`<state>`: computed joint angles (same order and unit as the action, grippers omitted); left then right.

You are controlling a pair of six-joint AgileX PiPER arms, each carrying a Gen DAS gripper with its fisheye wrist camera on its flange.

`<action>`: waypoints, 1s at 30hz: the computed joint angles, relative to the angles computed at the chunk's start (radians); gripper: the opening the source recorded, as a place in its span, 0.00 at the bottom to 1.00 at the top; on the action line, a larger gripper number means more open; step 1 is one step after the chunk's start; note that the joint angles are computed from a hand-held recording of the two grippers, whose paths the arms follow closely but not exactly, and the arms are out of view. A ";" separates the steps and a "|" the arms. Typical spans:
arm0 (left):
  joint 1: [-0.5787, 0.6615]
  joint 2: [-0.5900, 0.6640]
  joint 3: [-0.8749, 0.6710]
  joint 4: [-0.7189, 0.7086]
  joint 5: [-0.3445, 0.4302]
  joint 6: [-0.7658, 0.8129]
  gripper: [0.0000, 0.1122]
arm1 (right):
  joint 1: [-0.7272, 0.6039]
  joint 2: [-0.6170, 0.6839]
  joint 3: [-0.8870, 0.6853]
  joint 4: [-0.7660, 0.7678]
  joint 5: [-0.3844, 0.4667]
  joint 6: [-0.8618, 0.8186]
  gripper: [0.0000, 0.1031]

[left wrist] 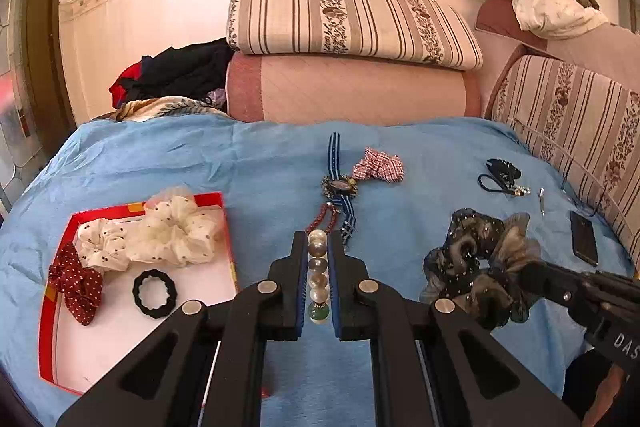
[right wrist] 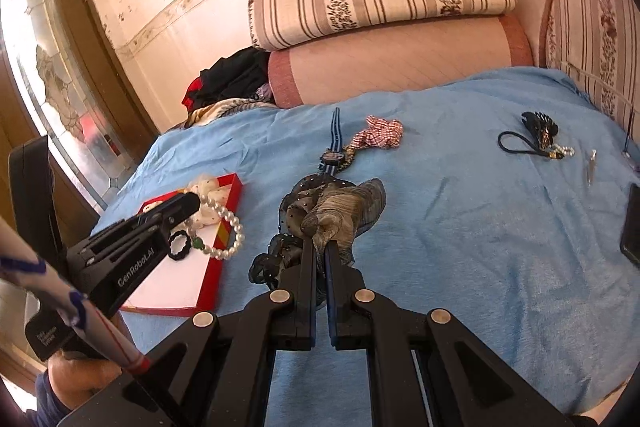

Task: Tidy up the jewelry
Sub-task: 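Carry the pearl bracelet and grey scrunchie over the red tray with both tools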

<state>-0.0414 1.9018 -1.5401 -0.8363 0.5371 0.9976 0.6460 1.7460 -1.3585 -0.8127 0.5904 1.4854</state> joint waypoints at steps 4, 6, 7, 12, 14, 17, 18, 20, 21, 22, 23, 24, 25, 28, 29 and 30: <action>0.032 0.003 -0.010 -0.029 0.018 0.022 0.08 | 0.025 0.027 -0.046 0.019 0.036 -0.028 0.05; 0.051 0.007 -0.020 -0.040 0.030 0.029 0.08 | 0.036 0.040 -0.067 0.025 0.052 -0.038 0.05; 0.062 0.009 -0.023 -0.047 0.034 0.035 0.08 | 0.042 0.045 -0.075 0.025 0.058 -0.040 0.05; 0.134 0.027 -0.049 -0.066 0.057 0.045 0.08 | 0.061 0.081 -0.126 0.046 0.075 -0.071 0.04; 0.164 0.041 -0.066 -0.062 0.063 0.034 0.08 | 0.068 0.097 -0.147 0.053 0.077 -0.082 0.04; 0.203 0.068 -0.105 -0.040 0.081 -0.005 0.08 | 0.076 0.120 -0.175 0.067 0.074 -0.102 0.04; 0.217 0.077 -0.119 -0.034 0.084 -0.018 0.08 | 0.079 0.127 -0.184 0.071 0.072 -0.106 0.04; 0.235 0.092 -0.140 -0.025 0.088 -0.036 0.08 | 0.083 0.142 -0.206 0.087 0.072 -0.126 0.04; 0.246 0.102 -0.157 -0.018 0.093 -0.048 0.08 | 0.083 0.146 -0.212 0.092 0.070 -0.134 0.04; 0.251 0.107 -0.166 -0.013 0.093 -0.057 0.08 | 0.087 0.155 -0.227 0.101 0.069 -0.147 0.04; 0.264 0.119 -0.187 -0.002 0.096 -0.077 0.08 | 0.089 0.163 -0.242 0.112 0.069 -0.163 0.04; 0.273 0.131 -0.209 0.005 0.104 -0.095 0.08 | 0.093 0.171 -0.257 0.119 0.069 -0.179 0.04; 0.287 0.147 -0.238 0.016 0.118 -0.119 0.08 | 0.096 0.176 -0.266 0.120 0.070 -0.186 0.04; 0.317 0.184 -0.304 0.048 0.141 -0.173 0.08 | 0.102 0.201 -0.319 0.149 0.065 -0.233 0.04; 0.329 0.198 -0.329 0.063 0.151 -0.197 0.08 | 0.103 0.215 -0.346 0.166 0.062 -0.256 0.04; 0.337 0.209 -0.346 0.074 0.155 -0.212 0.08 | 0.104 0.225 -0.365 0.177 0.060 -0.270 0.04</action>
